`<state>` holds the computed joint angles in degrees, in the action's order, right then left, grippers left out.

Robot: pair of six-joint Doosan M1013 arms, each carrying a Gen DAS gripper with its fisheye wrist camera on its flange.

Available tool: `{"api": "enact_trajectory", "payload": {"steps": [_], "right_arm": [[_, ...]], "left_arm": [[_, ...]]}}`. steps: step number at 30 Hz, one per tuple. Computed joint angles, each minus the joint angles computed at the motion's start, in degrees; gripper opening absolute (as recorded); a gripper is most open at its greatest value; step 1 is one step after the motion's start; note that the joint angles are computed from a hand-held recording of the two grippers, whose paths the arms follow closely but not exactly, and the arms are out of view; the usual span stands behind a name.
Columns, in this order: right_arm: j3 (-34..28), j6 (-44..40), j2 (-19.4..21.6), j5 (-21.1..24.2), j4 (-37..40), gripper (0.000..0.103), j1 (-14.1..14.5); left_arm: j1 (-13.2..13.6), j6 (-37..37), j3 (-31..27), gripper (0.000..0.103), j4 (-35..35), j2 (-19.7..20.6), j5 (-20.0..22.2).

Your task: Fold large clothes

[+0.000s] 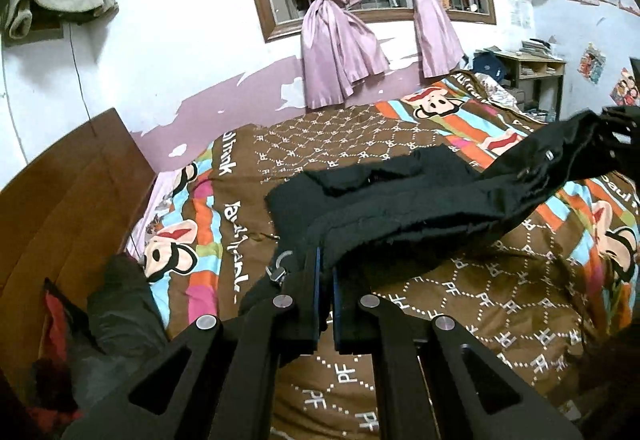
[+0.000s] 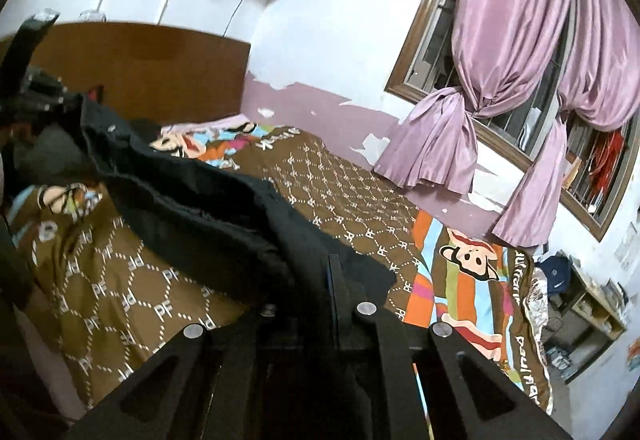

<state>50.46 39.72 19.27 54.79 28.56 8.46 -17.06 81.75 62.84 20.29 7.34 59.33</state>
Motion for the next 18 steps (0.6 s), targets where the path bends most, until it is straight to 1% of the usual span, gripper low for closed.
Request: {"api": "enact_trajectory", "payload": {"steps": [4,8,10,14,18], "right_arm": [[-2.79,4.45,1.77,0.71,-3.86,0.008,0.84],[-6.12,9.44,4.29,1.4,-9.18,0.008,2.01],[-8.24,12.31,5.75,1.84,-11.47,0.008,2.6],[-17.16,19.05,11.3,4.47,-14.37,0.008,3.36],[-26.92,21.55,17.42,6.54,-17.68,0.008,4.33]], "left_arm": [[-0.37,1.27,-1.3,0.004,-0.22,0.4,0.67],[0.36,3.6,-4.54,0.004,-0.34,3.09,1.66],[0.89,5.06,-7.41,0.004,-0.1,5.42,2.31],[1.92,5.39,-11.84,0.004,1.56,9.28,2.07],[3.08,4.4,-16.05,0.004,2.73,12.71,2.22]]}}
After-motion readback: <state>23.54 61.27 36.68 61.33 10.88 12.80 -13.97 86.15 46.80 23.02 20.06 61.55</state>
